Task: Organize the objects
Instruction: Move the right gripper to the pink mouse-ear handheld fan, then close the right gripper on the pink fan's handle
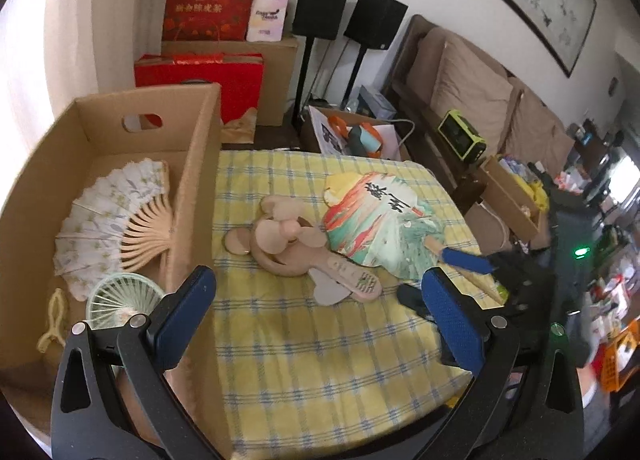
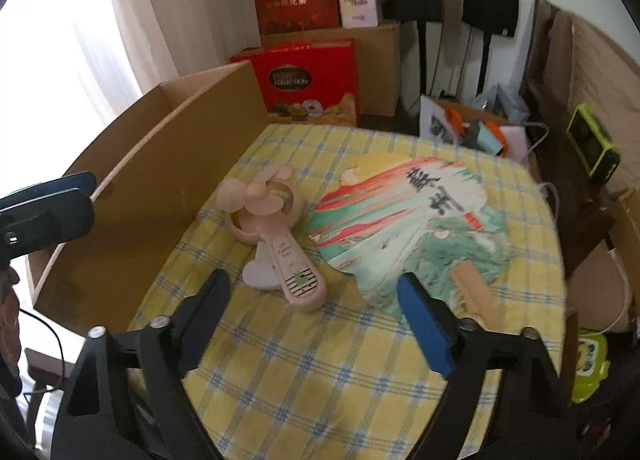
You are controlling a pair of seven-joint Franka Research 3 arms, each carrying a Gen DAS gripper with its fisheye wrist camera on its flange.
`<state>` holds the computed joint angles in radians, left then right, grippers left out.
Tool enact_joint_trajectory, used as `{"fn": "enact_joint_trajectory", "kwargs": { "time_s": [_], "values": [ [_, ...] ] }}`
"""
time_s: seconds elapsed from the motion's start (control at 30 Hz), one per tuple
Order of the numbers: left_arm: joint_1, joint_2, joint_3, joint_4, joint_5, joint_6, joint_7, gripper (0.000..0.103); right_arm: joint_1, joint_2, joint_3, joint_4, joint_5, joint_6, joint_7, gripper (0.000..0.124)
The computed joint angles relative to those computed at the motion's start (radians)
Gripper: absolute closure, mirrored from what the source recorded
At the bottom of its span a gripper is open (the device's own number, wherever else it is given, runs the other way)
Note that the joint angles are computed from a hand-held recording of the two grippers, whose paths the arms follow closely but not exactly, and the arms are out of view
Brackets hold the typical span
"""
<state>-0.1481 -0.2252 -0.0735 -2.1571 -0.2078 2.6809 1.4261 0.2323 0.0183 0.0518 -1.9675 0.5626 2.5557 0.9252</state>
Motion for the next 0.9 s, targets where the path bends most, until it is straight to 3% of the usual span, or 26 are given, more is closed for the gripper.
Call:
{"fn": "enact_joint_trajectory", "kwargs": {
  "time_s": [0.37, 0.47, 0.6, 0.7, 0.77, 0.9],
  "values": [
    [0.028, 0.010, -0.021, 0.010, 0.102, -0.017, -0.065, 0.000, 0.016, 0.140, 0.023, 0.110, -0.085, -0.052, -0.011, 0.070],
    [0.022, 0.011, -0.008, 0.008, 0.075, -0.015, -0.057, 0.000, 0.021, 0.170, 0.024, 0.138, -0.124, -0.074, 0.012, 0.074],
    [0.020, 0.008, -0.003, 0.002, 0.056, -0.017, -0.039, 0.000, 0.013, 0.184, 0.036, 0.158, -0.097, -0.108, -0.006, 0.069],
    [0.021, 0.004, -0.004, -0.002, 0.053, -0.015, -0.041, 0.000, 0.011, 0.199, 0.039, 0.177, -0.078, -0.129, -0.003, 0.048],
    [0.018, 0.000, 0.000, -0.007, 0.040, -0.013, -0.036, 0.000, 0.016, 0.210, 0.038, 0.187, -0.086, -0.140, 0.009, 0.047],
    [0.018, -0.009, 0.007, -0.015, 0.028, -0.010, -0.028, 0.000, 0.039, 0.202, 0.039, 0.157, -0.129, -0.078, 0.015, 0.044]
  ]
}}
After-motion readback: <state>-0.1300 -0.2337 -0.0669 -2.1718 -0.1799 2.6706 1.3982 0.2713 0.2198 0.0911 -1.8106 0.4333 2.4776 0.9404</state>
